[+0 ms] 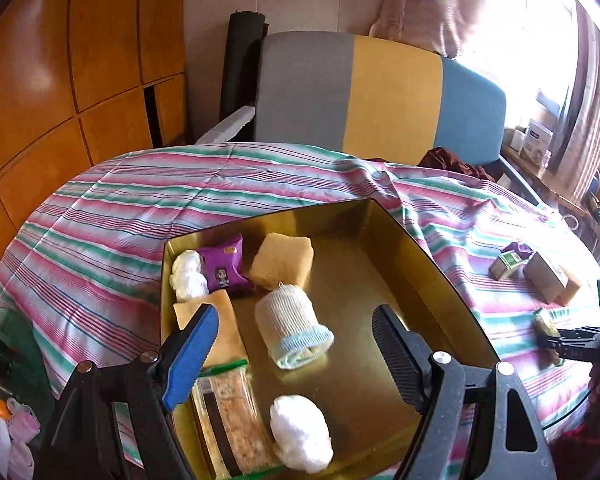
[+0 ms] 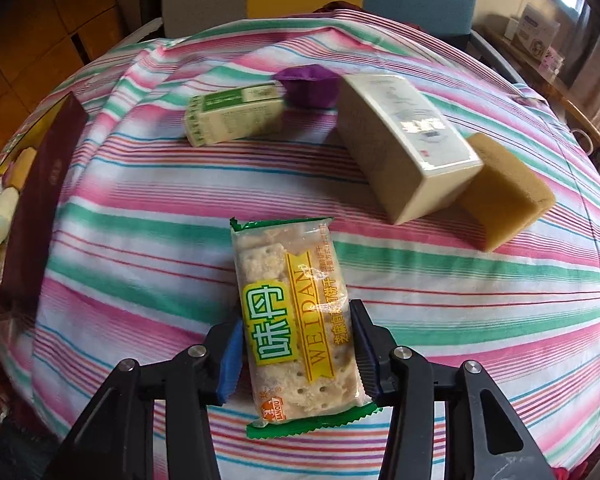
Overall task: Organize objects
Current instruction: 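Carry the yellow sponge to the gold tray and release it with the left gripper, then carry the WEIDAN cracker packet to the gold tray and release it with the right gripper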
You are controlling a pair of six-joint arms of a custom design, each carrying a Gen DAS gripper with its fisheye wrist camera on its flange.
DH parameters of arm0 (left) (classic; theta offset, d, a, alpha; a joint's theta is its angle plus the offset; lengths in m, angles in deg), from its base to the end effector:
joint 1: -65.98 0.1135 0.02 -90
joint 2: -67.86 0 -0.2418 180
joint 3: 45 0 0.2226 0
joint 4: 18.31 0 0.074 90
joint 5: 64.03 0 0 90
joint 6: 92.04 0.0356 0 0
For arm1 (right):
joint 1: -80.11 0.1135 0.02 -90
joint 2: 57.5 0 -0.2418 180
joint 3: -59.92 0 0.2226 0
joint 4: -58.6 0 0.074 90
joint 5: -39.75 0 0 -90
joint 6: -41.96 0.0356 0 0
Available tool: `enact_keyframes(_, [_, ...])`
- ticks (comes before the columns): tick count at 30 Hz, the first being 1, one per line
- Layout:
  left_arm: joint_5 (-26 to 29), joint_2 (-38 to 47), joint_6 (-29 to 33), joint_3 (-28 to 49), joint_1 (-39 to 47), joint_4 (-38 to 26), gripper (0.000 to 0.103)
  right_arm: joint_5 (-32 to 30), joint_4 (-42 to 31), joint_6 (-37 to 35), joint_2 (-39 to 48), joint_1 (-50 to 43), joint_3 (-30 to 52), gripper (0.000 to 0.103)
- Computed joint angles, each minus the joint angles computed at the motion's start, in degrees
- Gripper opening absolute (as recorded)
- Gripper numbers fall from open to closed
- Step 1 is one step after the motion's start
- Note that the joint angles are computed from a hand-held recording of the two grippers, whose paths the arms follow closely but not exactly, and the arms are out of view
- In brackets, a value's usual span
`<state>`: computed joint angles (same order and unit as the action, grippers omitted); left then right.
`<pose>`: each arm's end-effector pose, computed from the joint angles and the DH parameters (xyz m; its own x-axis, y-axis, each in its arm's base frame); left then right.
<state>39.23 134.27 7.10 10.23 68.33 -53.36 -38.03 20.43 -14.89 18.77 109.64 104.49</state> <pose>0.2169 0.0007 0.2135 -0.6935 0.1263 -0.7093 0.2317 0.9713 -0.0536 0.1685 0.0868 0.1293 -0.9127 0.0972 -0.3968 0.0965 0.9951 0.0218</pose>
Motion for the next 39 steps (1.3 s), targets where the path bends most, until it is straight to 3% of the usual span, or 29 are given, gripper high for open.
enact_keyframes(8, [1.85, -0.89, 1.14, -1.67, 1.69, -0.91, 0.081, -4.5, 5.0, 9.2, -0.64, 6.19, 1.8, 0.048])
enact_keyframes(13, [3.94, -1.2, 1.96, -1.96, 4.19, -1.49, 0.081, -3.04, 3.15, 10.02, 2.53, 11.28, 11.33, 0.048])
enact_keyframes(17, [7.59, -1.52, 3.29, -1.28, 9.61, -2.64, 0.081, -1.43, 1.18, 9.49, 9.42, 16.79, 23.66, 0.048])
enact_keyframes(22, [11.19, 0.88, 5.86, 0.49, 17.96, -4.16, 0.08, -2.75, -2.42, 6.35, 23.98, 20.92, 43.36, 0.048])
enact_keyframes(29, [14.44, 6.3, 8.89, 1.72, 26.17, -4.58, 0.08, -3.6, -16.78, 4.65, 50.38, 22.97, 76.36, 0.049])
enact_keyframes(36, [14.42, 7.82, 9.75, 1.31, 26.3, -4.23, 0.08, -4.23, -31.93, 5.47, 72.15, 22.38, 107.39, 0.051])
enact_keyframes(37, [14.41, 8.03, 9.82, 1.28, 26.13, -4.27, 0.08, -4.84, -32.27, 5.6, 73.46, 22.35, 109.01, 0.051])
enact_keyframes(39, [14.2, 8.13, 9.64, 1.07, 25.76, -4.15, 0.08, -6.98, -27.03, 5.79, 71.36, 22.2, 103.6, 0.053])
